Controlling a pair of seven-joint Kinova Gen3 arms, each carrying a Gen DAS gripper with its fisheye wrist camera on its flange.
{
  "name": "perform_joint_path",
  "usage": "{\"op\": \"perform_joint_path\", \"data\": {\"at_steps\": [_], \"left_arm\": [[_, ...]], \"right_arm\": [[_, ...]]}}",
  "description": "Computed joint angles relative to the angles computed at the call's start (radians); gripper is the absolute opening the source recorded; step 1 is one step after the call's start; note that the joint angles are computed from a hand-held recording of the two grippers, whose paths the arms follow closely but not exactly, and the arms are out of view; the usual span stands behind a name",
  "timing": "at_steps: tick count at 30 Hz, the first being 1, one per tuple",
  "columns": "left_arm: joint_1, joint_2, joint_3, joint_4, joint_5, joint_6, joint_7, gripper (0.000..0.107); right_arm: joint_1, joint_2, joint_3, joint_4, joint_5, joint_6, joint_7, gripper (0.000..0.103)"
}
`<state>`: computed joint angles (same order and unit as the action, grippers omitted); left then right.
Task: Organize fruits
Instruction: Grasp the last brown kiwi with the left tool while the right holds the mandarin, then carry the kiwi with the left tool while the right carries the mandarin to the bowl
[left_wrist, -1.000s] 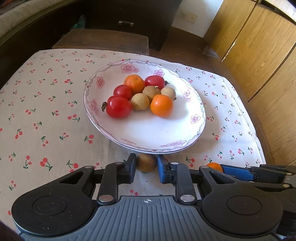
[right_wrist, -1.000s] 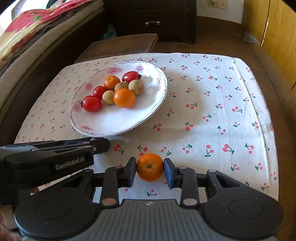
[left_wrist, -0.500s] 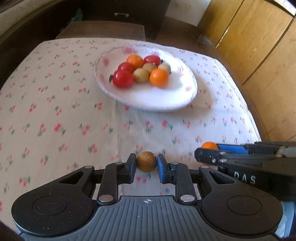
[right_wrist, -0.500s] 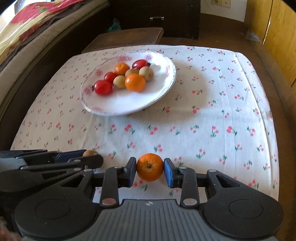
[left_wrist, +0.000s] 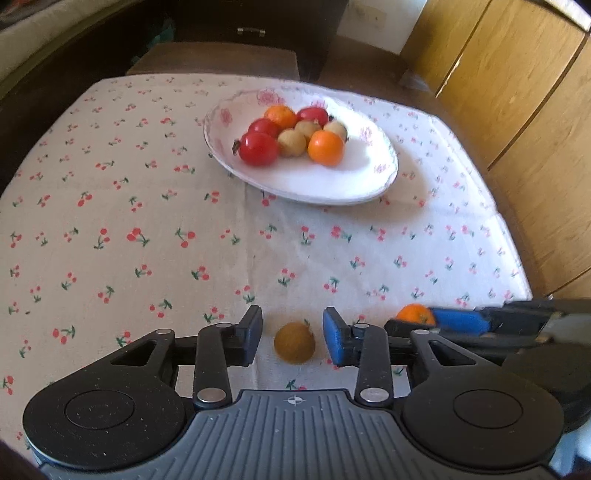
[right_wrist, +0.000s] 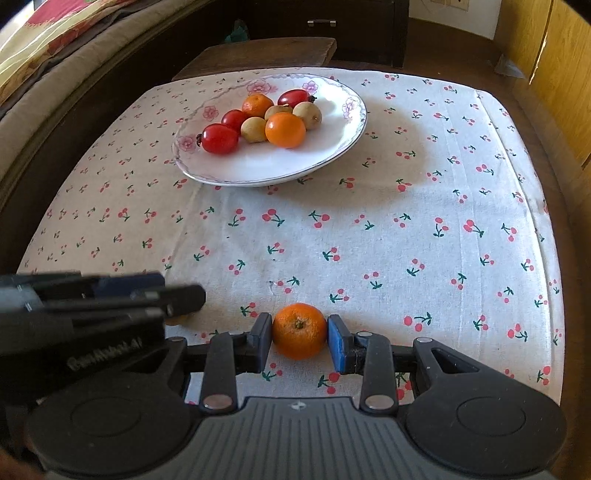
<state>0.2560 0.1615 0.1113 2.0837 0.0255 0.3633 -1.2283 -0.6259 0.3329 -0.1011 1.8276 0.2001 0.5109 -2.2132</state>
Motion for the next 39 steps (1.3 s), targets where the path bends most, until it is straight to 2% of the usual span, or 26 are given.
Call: {"op": "perform_joint_path", "data": {"at_steps": [4, 7, 15, 18, 21, 26, 29, 39], "left_arm": [[0.077, 0.003, -0.046, -0.003, -0.121, 0.001, 0.123, 0.040], [0.131, 0.004, -0.064, -0.012, -0.224, 0.030, 0.215, 0.033], [0.145, -0.017, -0.036, -0.016, -0.311, 0.095, 0.315, 0.032], [0.138, -0.034, -0.026, -0.014, -0.329, 0.115, 0.337, 0.032], [0.131, -0.054, -0.012, -0.019, -0.347, 0.139, 0.350, 0.032], [0.121, -0.090, 0.014, -0.028, -0.378, 0.168, 0.374, 0.032], [0.105, -0.098, 0.027, -0.037, -0.364, 0.171, 0.342, 0.032], [0.056, -0.068, 0.014, -0.107, -0.322, 0.152, 0.220, 0.032]], "right_arm": [[-0.007, -0.002, 0.004, 0.007, 0.011, -0.008, -0.008, 0.034], [-0.020, -0.007, 0.012, 0.020, 0.025, -0.019, -0.028, 0.034], [-0.023, -0.024, -0.003, 0.030, 0.036, -0.009, -0.026, 0.033], [-0.052, -0.047, 0.012, 0.044, 0.073, -0.014, -0.069, 0.033], [-0.088, -0.078, 0.028, 0.057, 0.135, -0.016, -0.136, 0.033], [-0.093, -0.126, 0.009, 0.067, 0.201, -0.014, -0.209, 0.033], [-0.095, -0.133, 0.001, 0.059, 0.247, -0.001, -0.250, 0.033], [-0.042, -0.070, -0.016, -0.041, 0.211, 0.040, -0.167, 0.033]]}}
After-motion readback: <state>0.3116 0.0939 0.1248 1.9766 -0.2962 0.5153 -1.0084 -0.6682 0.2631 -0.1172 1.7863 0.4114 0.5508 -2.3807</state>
